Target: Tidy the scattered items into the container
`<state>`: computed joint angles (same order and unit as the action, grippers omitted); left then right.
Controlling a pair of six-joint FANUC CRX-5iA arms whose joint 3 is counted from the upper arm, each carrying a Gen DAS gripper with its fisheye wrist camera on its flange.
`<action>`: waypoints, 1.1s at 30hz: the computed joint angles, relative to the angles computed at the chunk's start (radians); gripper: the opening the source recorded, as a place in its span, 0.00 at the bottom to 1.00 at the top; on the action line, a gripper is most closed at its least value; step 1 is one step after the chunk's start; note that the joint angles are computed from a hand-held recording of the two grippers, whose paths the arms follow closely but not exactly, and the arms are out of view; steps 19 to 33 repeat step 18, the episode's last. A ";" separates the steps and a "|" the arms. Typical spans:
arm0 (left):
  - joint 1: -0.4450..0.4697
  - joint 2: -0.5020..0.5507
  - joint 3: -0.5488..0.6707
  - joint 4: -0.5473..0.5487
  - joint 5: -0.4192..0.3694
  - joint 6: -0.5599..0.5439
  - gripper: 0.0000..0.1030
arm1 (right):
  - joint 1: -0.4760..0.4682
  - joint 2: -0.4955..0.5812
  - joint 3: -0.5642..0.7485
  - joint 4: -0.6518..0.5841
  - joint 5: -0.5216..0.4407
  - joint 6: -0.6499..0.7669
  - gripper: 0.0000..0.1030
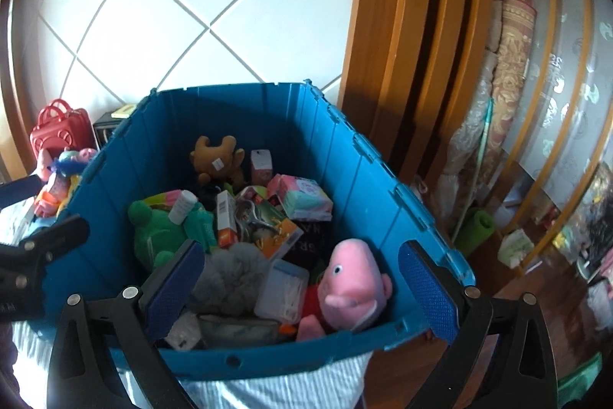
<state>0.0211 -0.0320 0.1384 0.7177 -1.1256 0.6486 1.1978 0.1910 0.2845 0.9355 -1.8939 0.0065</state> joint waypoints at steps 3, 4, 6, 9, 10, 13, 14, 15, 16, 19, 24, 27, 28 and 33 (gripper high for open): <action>0.039 -0.014 -0.012 0.041 -0.031 -0.019 1.00 | 0.034 0.025 0.029 0.010 -0.030 -0.026 1.00; 0.052 -0.016 -0.011 0.047 -0.044 -0.016 1.00 | 0.044 0.033 0.039 0.014 -0.036 -0.032 1.00; 0.074 -0.025 -0.012 0.043 -0.055 -0.008 1.00 | 0.062 0.048 0.057 0.024 -0.044 -0.040 1.00; 0.098 -0.040 -0.017 0.036 -0.066 -0.011 1.00 | 0.079 0.083 0.102 0.037 -0.064 -0.036 1.00; 0.103 -0.043 -0.019 0.037 -0.069 -0.016 1.00 | 0.083 0.093 0.117 0.041 -0.071 -0.033 1.00; 0.114 -0.054 -0.028 0.044 -0.073 -0.029 1.00 | 0.090 0.114 0.148 0.049 -0.092 -0.034 1.00; 0.116 -0.054 -0.029 0.047 -0.077 -0.030 1.00 | 0.090 0.115 0.150 0.051 -0.094 -0.036 1.00; 0.118 -0.054 -0.030 0.050 -0.081 -0.032 1.00 | 0.092 0.119 0.156 0.052 -0.098 -0.037 1.00; 0.119 -0.054 -0.030 0.052 -0.083 -0.034 1.00 | 0.093 0.121 0.160 0.052 -0.102 -0.037 1.00; 0.120 -0.058 -0.037 0.056 -0.083 -0.043 1.00 | 0.095 0.125 0.166 0.051 -0.110 -0.040 1.00; 0.120 -0.058 -0.037 0.056 -0.083 -0.043 1.00 | 0.095 0.125 0.166 0.051 -0.110 -0.040 1.00; 0.120 -0.058 -0.037 0.056 -0.083 -0.043 1.00 | 0.095 0.125 0.166 0.051 -0.110 -0.040 1.00; 0.120 -0.058 -0.037 0.056 -0.083 -0.043 1.00 | 0.095 0.125 0.166 0.051 -0.110 -0.040 1.00; 0.120 -0.058 -0.037 0.056 -0.083 -0.043 1.00 | 0.095 0.125 0.166 0.051 -0.110 -0.040 1.00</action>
